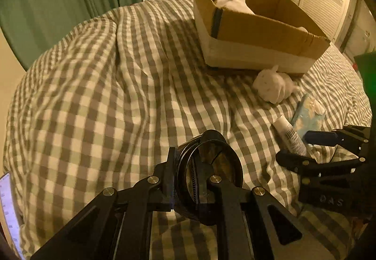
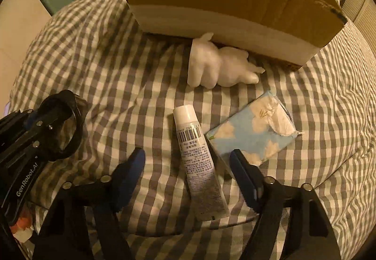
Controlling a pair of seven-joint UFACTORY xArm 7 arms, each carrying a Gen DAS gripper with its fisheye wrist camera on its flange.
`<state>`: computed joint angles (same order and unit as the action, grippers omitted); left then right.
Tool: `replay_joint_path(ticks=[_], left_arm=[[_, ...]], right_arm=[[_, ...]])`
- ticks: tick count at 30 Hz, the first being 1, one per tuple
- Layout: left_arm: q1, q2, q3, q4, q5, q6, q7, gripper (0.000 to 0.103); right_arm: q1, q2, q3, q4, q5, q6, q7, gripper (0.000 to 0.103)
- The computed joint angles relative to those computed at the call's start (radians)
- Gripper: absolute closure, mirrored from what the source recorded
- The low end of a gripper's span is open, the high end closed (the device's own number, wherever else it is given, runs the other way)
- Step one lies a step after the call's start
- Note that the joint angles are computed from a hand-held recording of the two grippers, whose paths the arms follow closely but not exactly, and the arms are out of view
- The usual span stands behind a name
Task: Organize objects
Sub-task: 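Grasp the black tape roll with the left tool while the right tool grasps the toothpaste tube, then carry the tape roll and toothpaste into the box and open both tools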
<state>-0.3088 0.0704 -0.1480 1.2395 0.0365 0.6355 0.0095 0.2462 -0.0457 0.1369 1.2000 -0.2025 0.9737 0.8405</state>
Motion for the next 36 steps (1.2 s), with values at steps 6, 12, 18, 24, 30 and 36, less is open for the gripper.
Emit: replay_joint_path(ticks=[6,12,18,24,30,36], left_arm=[[0.001,-0.017,-0.002,-0.025,-0.022,0.000,0.008,0.092],[0.002,-0.057,-0.002,-0.053,-0.031,-0.003,0.003,0.092],[0.003,-0.097,-0.004,-0.064,-0.037,-0.003,0.011,0.092],[0.006,-0.147,-0.003,-0.067,-0.059,0.006,0.032,0.092],[0.003,-0.166,0.004,-0.020,-0.135,0.049,0.080,0.092],[-0.004,-0.127,-0.002,0.116,-0.181,0.115,0.108,0.092]], right_arm=[[-0.004,0.010,-0.009,-0.014,0.066,-0.016,-0.029,0.076],[0.015,-0.008,0.014,0.002,-0.035,0.016,0.027,0.077],[0.042,-0.038,0.047,0.031,-0.138,0.055,0.066,0.078],[0.054,-0.095,0.071,0.031,-0.168,0.063,0.096,0.078],[0.052,-0.079,0.088,0.118,-0.230,0.085,0.105,0.078],[0.062,-0.092,0.099,0.196,-0.288,0.140,0.092,0.078]])
